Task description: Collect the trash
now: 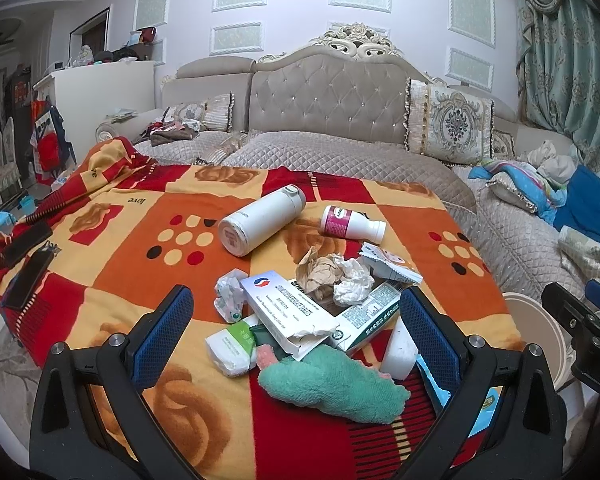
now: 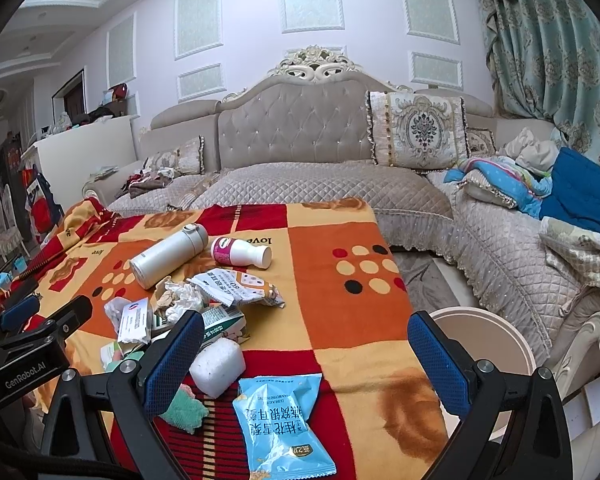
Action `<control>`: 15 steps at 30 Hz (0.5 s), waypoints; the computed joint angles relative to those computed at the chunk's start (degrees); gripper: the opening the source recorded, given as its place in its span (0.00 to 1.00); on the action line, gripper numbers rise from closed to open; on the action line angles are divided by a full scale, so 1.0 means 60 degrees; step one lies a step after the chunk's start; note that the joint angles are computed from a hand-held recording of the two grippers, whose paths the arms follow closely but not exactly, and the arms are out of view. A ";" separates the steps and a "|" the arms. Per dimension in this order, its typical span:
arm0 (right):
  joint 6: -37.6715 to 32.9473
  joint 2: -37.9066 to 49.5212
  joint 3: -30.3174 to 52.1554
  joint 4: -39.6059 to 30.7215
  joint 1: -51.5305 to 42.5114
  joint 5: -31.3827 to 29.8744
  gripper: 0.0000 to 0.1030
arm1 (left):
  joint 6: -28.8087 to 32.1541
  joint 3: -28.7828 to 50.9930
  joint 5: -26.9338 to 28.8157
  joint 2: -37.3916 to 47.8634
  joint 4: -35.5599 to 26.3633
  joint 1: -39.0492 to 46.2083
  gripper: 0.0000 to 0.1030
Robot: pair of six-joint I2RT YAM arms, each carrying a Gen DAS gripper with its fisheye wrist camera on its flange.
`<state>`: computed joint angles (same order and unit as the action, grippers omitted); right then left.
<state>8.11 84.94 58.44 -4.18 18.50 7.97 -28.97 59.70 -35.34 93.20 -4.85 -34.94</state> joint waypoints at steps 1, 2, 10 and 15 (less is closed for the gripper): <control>0.0004 0.0006 -0.0010 0.0001 -0.0003 -0.0004 0.98 | -0.0015 -0.0017 -0.0017 -0.0005 0.0001 -0.0023 0.99; 0.0005 -0.0003 -0.0025 0.0004 -0.0011 -0.0006 0.98 | -0.0014 -0.0020 -0.0031 -0.0005 0.0003 -0.0027 0.99; -0.0005 0.0080 0.0015 -0.0002 -0.0003 -0.0021 0.98 | -0.0077 -0.0080 -0.0007 0.0012 0.0008 -0.0051 0.99; -0.0022 0.0099 -0.0006 0.0025 -0.0009 -0.0046 0.98 | -0.0180 -0.0176 -0.0002 0.0006 -0.0031 -0.0096 0.99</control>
<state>7.98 85.54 58.41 -4.03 18.45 7.70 -30.05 58.64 -35.35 93.24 -5.04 -35.52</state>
